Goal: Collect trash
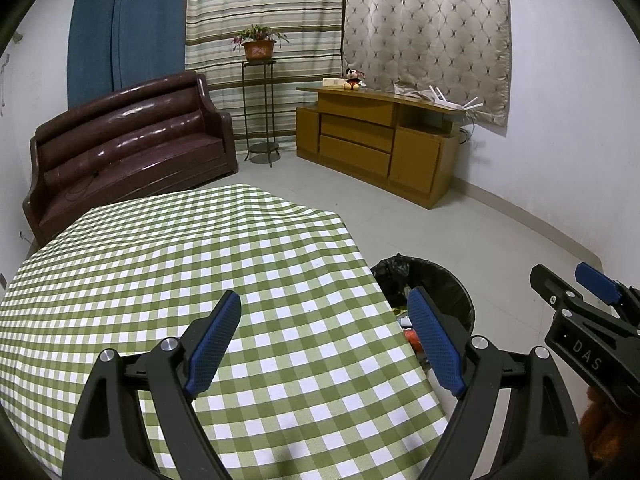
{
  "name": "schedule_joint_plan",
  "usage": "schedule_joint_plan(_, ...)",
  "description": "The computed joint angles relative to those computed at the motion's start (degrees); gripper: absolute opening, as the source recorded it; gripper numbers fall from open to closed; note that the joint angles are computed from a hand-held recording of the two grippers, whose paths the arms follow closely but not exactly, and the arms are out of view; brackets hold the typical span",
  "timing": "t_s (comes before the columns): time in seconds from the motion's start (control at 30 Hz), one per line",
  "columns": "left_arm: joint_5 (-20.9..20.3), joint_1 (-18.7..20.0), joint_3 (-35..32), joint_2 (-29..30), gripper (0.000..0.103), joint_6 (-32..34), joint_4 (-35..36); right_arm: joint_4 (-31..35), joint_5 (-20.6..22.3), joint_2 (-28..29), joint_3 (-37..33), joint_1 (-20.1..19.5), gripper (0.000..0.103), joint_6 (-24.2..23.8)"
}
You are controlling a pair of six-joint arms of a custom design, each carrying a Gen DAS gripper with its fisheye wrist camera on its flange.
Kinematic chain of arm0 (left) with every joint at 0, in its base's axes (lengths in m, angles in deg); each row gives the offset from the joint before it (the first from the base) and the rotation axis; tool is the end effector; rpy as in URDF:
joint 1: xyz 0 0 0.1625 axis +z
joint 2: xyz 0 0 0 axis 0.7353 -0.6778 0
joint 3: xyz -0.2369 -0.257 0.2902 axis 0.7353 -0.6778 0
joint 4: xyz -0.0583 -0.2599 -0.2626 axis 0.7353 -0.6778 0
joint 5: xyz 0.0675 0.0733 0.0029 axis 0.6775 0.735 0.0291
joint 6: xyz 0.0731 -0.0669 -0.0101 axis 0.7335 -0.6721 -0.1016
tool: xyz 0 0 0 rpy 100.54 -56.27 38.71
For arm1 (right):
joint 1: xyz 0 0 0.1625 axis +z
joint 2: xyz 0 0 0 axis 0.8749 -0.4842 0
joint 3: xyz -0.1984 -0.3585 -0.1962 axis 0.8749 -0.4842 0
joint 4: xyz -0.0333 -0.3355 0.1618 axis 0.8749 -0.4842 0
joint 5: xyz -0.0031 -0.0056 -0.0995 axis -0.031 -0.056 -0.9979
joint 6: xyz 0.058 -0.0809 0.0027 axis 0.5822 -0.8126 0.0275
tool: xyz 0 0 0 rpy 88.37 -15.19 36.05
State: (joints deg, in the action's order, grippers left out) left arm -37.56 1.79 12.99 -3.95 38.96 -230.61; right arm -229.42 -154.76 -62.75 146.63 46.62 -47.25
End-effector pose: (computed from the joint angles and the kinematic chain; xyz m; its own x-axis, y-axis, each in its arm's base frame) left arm -0.2445 -0.6154 0.2043 -0.7178 -0.0277 -0.6957 0.5536 0.5833 -0.5944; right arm 0.2711 -0.6201 0.1925 -0.7166 0.0142 0.6973 -0.5701 0.5640 -0.5974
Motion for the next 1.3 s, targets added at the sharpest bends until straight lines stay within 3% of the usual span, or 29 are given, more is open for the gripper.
schedule_joint_plan(1.3, -0.2, -0.4, 0.0, 0.0, 0.083, 0.9, -0.6, -0.2, -0.4, 0.0, 0.0, 0.1, 0.068, -0.5)
